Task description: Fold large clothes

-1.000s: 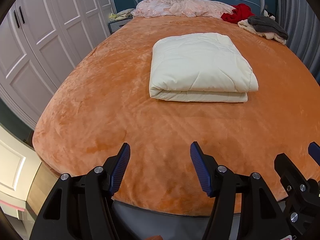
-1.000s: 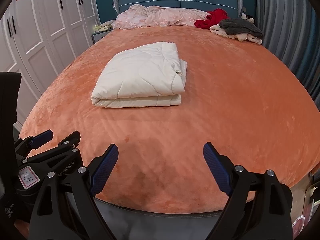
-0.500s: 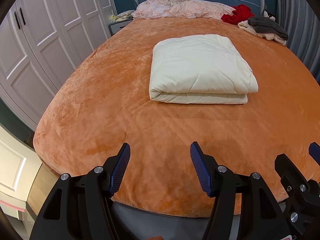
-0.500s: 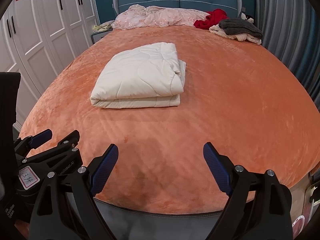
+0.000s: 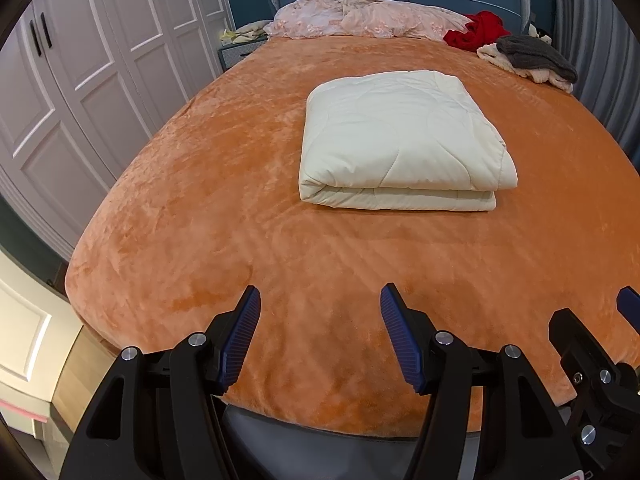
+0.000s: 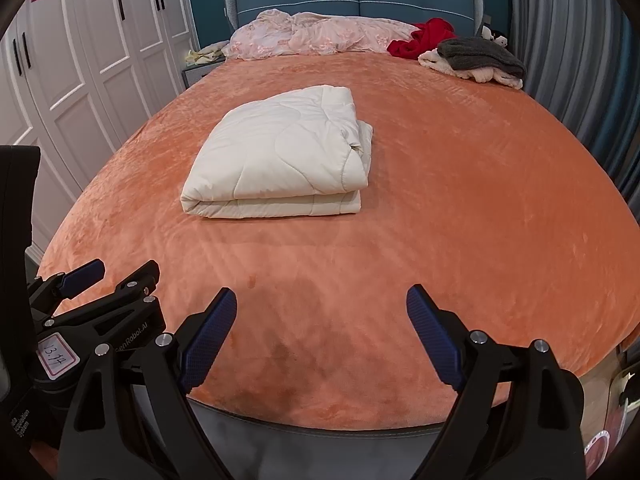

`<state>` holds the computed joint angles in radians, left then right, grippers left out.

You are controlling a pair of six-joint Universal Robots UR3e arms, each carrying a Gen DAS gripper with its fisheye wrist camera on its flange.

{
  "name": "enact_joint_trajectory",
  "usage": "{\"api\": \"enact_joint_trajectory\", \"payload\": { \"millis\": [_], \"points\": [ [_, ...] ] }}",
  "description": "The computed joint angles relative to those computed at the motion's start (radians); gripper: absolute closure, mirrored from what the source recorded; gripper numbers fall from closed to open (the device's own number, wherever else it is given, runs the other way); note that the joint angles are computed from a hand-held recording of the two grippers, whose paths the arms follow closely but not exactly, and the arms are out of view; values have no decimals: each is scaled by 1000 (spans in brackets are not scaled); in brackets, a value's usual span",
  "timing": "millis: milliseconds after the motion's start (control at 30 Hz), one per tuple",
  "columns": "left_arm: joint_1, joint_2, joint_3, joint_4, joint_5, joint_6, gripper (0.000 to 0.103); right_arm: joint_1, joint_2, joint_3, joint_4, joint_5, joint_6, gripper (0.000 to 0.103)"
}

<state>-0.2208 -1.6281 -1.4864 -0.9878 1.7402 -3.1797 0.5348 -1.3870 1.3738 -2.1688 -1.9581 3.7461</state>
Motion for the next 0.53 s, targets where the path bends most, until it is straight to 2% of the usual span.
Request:
{"api": "enact_joint_trajectory", "payload": {
  "millis": [100, 400, 533],
  "points": [
    [11, -1, 3, -13, -26, -4, 43, -2, -1, 0, 3, 1, 0, 19],
    [2, -7, 0, -15, -9, -20, 44, 11, 23, -32, 26, -19, 16, 18],
    [9, -7, -2, -20, -12, -26, 44, 32, 50, -55, 33, -59, 43, 13]
  ]
}}
